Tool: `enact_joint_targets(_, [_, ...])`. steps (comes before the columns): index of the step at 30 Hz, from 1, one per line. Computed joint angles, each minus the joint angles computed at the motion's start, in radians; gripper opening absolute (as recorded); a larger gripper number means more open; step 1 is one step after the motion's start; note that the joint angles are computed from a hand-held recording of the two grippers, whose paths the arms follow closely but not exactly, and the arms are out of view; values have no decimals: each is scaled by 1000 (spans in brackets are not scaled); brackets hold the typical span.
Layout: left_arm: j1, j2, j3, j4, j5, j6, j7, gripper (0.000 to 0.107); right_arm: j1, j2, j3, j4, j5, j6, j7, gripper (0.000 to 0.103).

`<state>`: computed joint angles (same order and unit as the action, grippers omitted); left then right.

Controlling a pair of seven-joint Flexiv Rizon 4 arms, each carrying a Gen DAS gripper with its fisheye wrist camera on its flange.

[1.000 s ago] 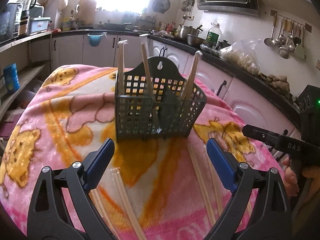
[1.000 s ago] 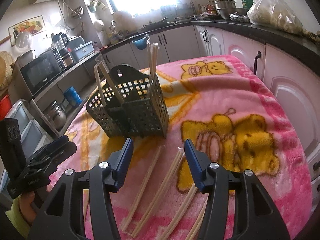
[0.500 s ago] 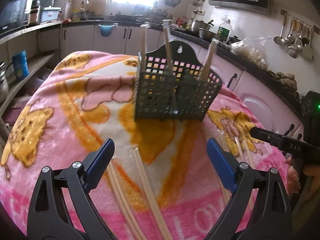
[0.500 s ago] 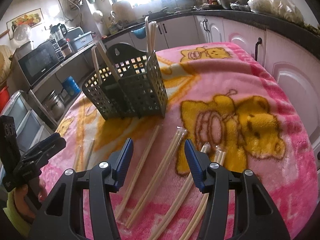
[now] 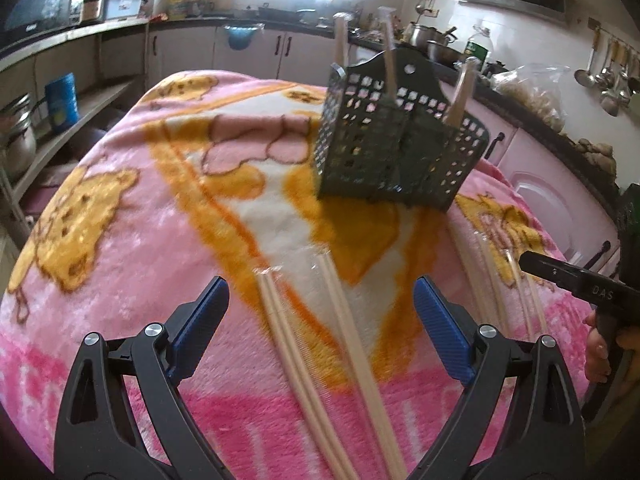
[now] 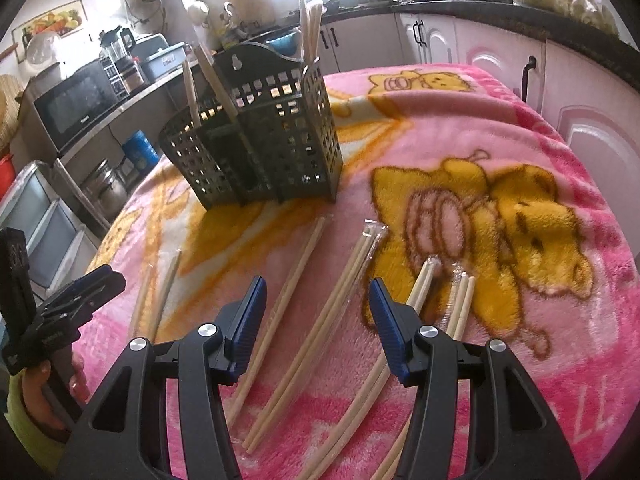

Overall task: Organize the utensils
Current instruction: 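Close the left tool on a wrapped chopstick pair while the right tool grasps another pair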

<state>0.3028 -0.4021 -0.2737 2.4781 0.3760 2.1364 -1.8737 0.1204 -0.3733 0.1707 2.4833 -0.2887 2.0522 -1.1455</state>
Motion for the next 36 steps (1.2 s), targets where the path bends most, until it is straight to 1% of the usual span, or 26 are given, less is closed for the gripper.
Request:
enact_joint_targets(2, [10, -9, -2, 1, -1, -6, -7, 84, 9, -14, -4, -7, 6, -1, -3, 51])
enact_joint_targets(4, [51, -24, -31, 0, 17, -17, -23, 83, 21, -25, -8, -16, 16, -8, -5, 51])
enact_joint_targets(8, [124, -45, -90, -1, 37, -41, -43, 71, 9, -51, 0, -38, 9, -20, 4, 51])
enact_joint_targets(10, [144, -53, -108, -2, 35, -50, -46, 66, 3, -62, 2, -51, 8, -29, 13, 51])
enact_joint_targets(12, [174, -66, -138, -7, 40, -64, -47, 56, -11, -72, 11, -66, -1, -46, 29, 48])
enact_joint_targets(14, [211, -90, -179, -17, 42, -85, -45, 51, -45, -83, 34, -89, -27, -80, 58, 43])
enact_joint_targets(16, [222, -106, -194, -21, 29, -87, -37, 50, -91, -98, 65, -112, -62, -105, 83, 39])
enact_joint_targets(17, [229, -109, -202, -22, 25, -89, -33, 49, -100, -102, 70, -122, -70, -117, 91, 38])
enact_joint_targets(19, [256, -119, -233, -24, 21, -100, -31, 49, -134, -113, 93, -143, -93, -146, 110, 37])
enact_joint_targets(20, [269, -122, -248, -25, 17, -105, -29, 48, -168, -122, 121, -156, -111, -162, 124, 35])
enact_joint_targets(21, [279, -126, -260, -28, 14, -113, -26, 47, -223, -136, 166, -177, -141, -191, 145, 35])
enact_joint_targets(22, [286, -130, -270, -32, 10, -121, -18, 47, -249, -145, 190, -189, -151, -210, 154, 34])
enact_joint_targets(23, [287, -135, -274, -37, 4, -127, -9, 46, -297, -158, 235, -211, -170, -245, 167, 34])
enact_joint_targets(24, [289, -137, -280, -44, -3, -138, 0, 45, -328, -168, 267, -229, -176, -278, 171, 33])
enact_joint_targets(27, [314, -137, -316, -52, -27, -176, 23, 43, -358, -177, 311, -269, -154, -357, 154, 32])
enact_joint_targets(30, [324, -127, -338, -57, -57, -218, 63, 41, -363, -174, 334, -309, -123, -453, 141, 30])
enact_joint_targets(34, [353, -116, -380, -56, -97, -272, 131, 39, -294, -149, 283, -341, -100, -544, 126, 28])
enact_joint_targets(36, [348, -101, -379, -55, -122, -295, 163, 33, -243, -137, 234, -344, -97, -560, 126, 25])
